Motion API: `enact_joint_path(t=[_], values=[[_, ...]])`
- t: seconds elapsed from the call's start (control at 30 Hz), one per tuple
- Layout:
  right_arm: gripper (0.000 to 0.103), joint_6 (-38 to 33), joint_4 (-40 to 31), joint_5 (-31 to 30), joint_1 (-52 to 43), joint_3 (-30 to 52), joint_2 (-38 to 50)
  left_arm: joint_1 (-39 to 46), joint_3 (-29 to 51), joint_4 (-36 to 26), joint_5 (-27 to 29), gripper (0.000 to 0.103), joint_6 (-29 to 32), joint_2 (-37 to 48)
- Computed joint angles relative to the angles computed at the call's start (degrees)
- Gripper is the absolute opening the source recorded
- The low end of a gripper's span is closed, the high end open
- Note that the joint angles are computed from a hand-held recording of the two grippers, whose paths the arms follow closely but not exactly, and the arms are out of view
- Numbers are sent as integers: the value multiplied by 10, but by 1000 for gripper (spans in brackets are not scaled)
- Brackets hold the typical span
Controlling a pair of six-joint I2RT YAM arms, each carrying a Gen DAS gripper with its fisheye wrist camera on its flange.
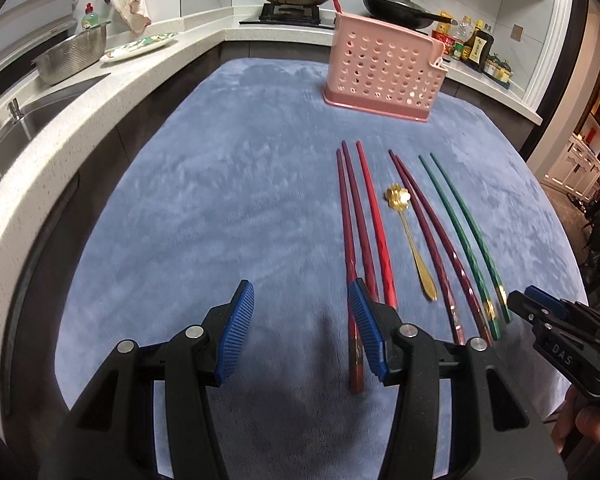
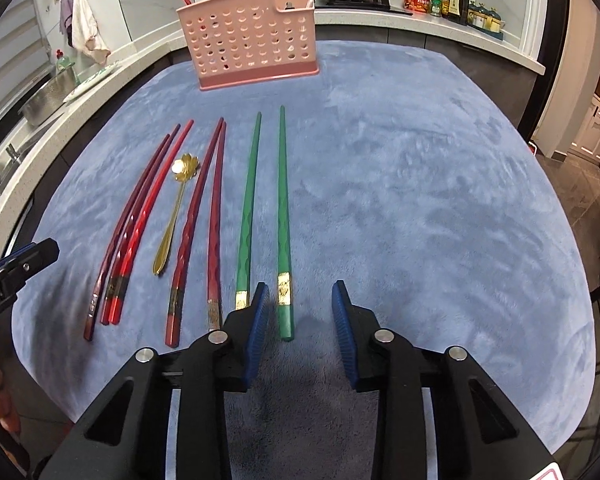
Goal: Organize utensils
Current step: 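Move the right tool to a green chopstick while the left tool moves to a dark-red chopstick, then close the right tool on the green chopstick while the left tool grasps the dark-red chopstick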
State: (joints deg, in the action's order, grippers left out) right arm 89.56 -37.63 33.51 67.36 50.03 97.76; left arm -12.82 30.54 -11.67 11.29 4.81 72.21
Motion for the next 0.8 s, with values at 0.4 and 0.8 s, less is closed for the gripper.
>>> enact_joint_path(t=[0.4,0.8], values=[[18,-16,26,-14,-8,2,24,-7,-14,5,-1,48,1,9],[7,-5,3,-5,7,9,27,-13,-22,1,11,51,1,15]])
